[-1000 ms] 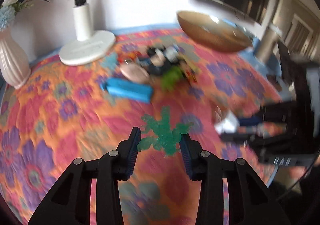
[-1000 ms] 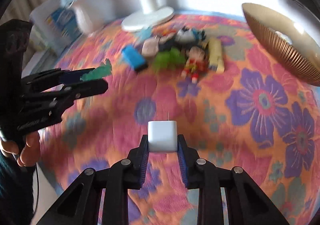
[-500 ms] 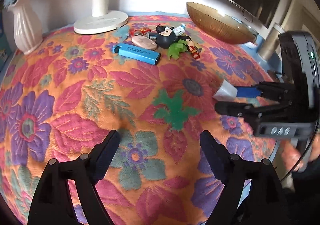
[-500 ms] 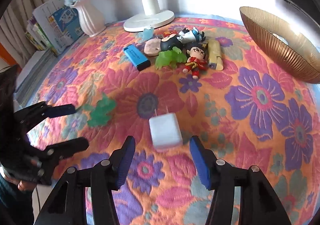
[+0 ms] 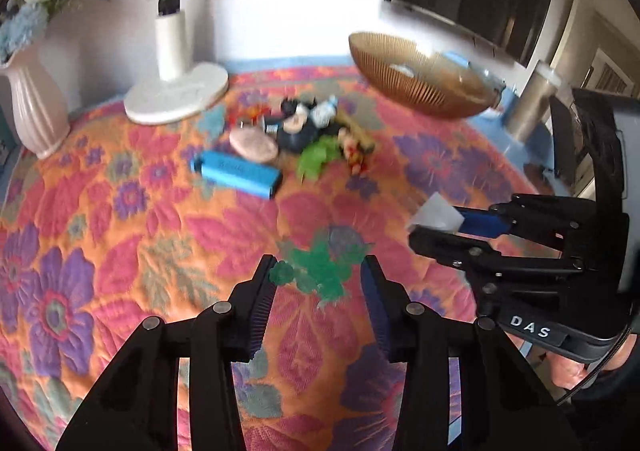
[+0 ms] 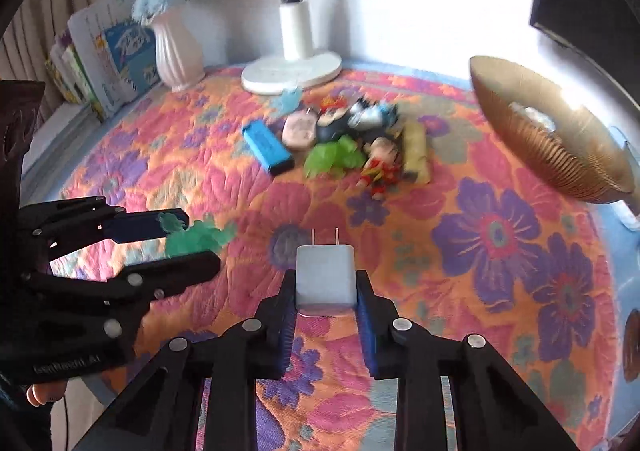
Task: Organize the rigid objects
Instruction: 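Place the green toy and white charger cube into the amber bowl with both grippers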
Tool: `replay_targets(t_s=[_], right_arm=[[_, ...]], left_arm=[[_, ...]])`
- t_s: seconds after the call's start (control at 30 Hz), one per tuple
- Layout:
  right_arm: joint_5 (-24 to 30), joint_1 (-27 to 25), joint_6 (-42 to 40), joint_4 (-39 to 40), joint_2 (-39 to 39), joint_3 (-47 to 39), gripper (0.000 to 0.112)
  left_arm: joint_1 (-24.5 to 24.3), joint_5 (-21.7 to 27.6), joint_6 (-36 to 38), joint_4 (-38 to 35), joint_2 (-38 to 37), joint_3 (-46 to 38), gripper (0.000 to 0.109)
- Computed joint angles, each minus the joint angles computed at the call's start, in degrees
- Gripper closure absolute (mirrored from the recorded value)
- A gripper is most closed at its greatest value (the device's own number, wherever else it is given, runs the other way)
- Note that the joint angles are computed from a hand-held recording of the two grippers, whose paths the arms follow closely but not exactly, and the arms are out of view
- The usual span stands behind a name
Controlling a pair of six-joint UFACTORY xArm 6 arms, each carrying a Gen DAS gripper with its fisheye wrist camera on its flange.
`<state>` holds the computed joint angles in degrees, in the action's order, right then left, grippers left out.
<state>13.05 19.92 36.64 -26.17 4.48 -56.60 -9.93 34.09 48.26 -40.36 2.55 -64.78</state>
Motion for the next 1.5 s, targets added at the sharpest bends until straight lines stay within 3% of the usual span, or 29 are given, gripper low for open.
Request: replay_targets(t_s=[0.17, 0.3, 0.5, 0.57, 0.7, 0.83, 1.0, 1.07, 1.13, 1.17, 1.23, 1.33, 1.4, 1.5], right_arm=[[-1.3, -3.3, 6.4, -5.4, -5.5, 2.2, 0.086], [-0.8, -8.9, 10.8, -9.1, -10.2, 4.0, 0.086], [0.6, -17.9, 5.7, 1.3, -13.3, 3.0, 0.086], [-1.1, -19.6, 4.3, 2.5, -13.4, 2.2, 0.086], [2.1, -21.0, 4.4, 3.8, -10.3, -1.8, 0.086], [2.9, -21.4, -2.8, 12.9, -5.9, -4.8, 0.086], [2.4, -22.0, -3.7, 14.2, -3.5, -6.0, 0.086], [3.0, -22.2, -4.5, 15.3, -2.5, -6.9, 0.086], [2.6, -22.7, -3.0, 12.7, -1.3, -8.1, 0.086], [3.2, -22.9, -1.4, 10.4, -0.7, -8.9, 0.083], [5.4, -23.2, 2.7, 5.5, -1.2, -9.4, 0.082], [3.2, -23.2, 3.5, 6.7, -5.4, -5.4, 0.079], [2.7, -22.5, 5.5, 5.5, -7.8, -3.3, 0.067], [1.8, -20.0, 6.4, 3.9, -10.9, -1.0, 0.065]], left_arm=[[-2.6, 0.0, 1.1, 0.6, -0.1, -3.3, 0.069], [-6.5, -1.1, 2.3, 0.2, 2.2, -8.5, 0.069], [-11.0, 3.7, -0.4, 0.5, 14.4, -28.3, 0.069], [-12.3, 4.9, -4.0, 2.2, 19.1, -35.5, 0.069], [-14.0, 7.9, -12.3, 5.3, 28.5, -48.8, 0.069], [-14.5, 10.5, -16.6, 7.3, 34.3, -55.5, 0.069], [-14.5, 12.3, -20.2, 8.7, 38.4, -59.8, 0.068], [-14.7, 11.5, -21.5, 10.0, 39.4, -60.9, 0.066], [-14.8, 9.8, -22.0, 10.2, 39.6, -61.0, 0.047], [-14.8, 9.2, -22.6, 10.4, 39.4, -60.8, 0.029], [-14.0, 7.0, -19.7, 6.1, 36.3, -56.4, 0.028], [-12.4, 5.8, -16.1, 2.1, 31.1, -50.0, 0.028], [-11.2, 2.2, -13.3, -0.4, 24.8, -41.8, 0.028], [-8.9, -0.9, -10.2, -3.7, 16.2, -31.5, 0.028]])
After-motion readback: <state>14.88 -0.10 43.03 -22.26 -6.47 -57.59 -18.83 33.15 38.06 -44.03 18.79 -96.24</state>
